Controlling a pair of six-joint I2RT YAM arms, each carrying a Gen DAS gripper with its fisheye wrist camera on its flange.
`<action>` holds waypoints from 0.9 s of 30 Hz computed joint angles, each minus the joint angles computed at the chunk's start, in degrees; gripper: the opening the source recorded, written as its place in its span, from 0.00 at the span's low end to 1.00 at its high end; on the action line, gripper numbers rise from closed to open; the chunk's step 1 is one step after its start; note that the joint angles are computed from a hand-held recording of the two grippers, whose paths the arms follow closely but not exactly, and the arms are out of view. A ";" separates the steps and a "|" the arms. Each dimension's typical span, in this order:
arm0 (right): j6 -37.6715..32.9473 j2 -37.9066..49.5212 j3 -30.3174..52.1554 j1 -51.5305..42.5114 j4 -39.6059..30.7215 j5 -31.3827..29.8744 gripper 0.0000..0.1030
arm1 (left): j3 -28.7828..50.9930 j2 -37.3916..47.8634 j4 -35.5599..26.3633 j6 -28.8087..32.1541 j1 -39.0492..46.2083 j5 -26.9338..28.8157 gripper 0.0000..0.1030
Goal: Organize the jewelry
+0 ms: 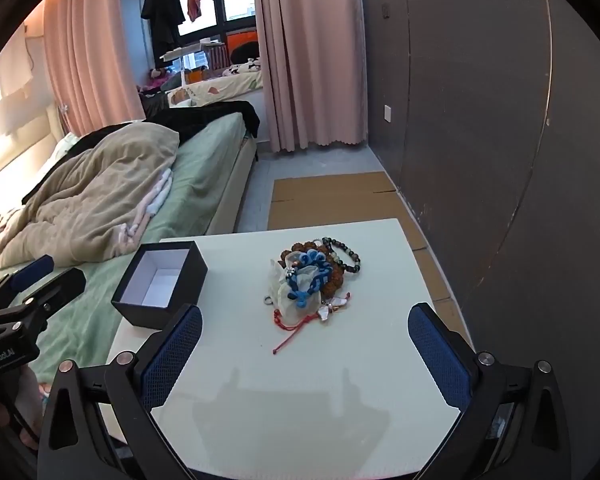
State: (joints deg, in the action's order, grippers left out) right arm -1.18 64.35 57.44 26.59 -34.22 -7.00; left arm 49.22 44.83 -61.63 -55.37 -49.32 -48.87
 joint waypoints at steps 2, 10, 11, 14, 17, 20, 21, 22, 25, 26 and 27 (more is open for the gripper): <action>-0.13 -0.22 -0.12 0.12 0.12 0.16 1.00 | -0.02 -0.24 -0.19 0.18 -0.34 -0.25 0.97; 0.32 -0.99 -0.38 0.10 0.78 -0.11 1.00 | 0.26 0.09 -0.12 -0.38 -1.15 -0.65 0.97; 0.26 -0.86 -0.23 0.05 0.69 -0.15 1.00 | 0.29 0.19 -0.17 -0.43 -1.24 -0.58 0.97; 0.27 -0.98 0.05 -0.27 0.18 -0.38 1.00 | 0.59 0.74 -0.81 -1.19 -2.07 -1.21 0.97; 0.47 -1.06 -0.09 -0.05 0.42 0.06 1.00 | 0.71 1.03 -0.81 -1.48 -2.21 -1.28 0.97; 0.74 -0.99 -0.13 -0.24 0.71 0.23 1.00 | 0.88 1.30 -1.18 -2.05 -2.44 -1.46 0.97; 0.81 -1.23 -0.17 -0.42 0.52 0.05 1.00 | 1.04 1.54 -1.21 -2.26 -2.48 -1.51 0.97; 0.84 -1.23 -0.17 -0.51 0.48 -0.05 1.00 | 0.69 0.60 -1.20 -1.77 -2.17 -1.28 0.97; 0.68 -0.99 -0.16 -0.67 0.69 -0.06 1.00 | 0.68 0.45 -1.34 -1.81 -2.01 -1.32 0.97; 0.69 -0.88 -0.25 -0.81 0.82 -0.31 1.00 | 0.68 0.46 -1.23 -1.70 -1.87 -1.26 0.97; 0.77 -0.91 -0.30 -0.81 0.85 -0.38 1.00 | 0.58 0.06 -1.27 -1.41 -1.67 -1.12 0.97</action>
State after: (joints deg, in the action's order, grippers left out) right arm -0.41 63.45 57.13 25.78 -33.37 -7.38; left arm 49.80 44.89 -62.90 -56.78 -50.99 -49.99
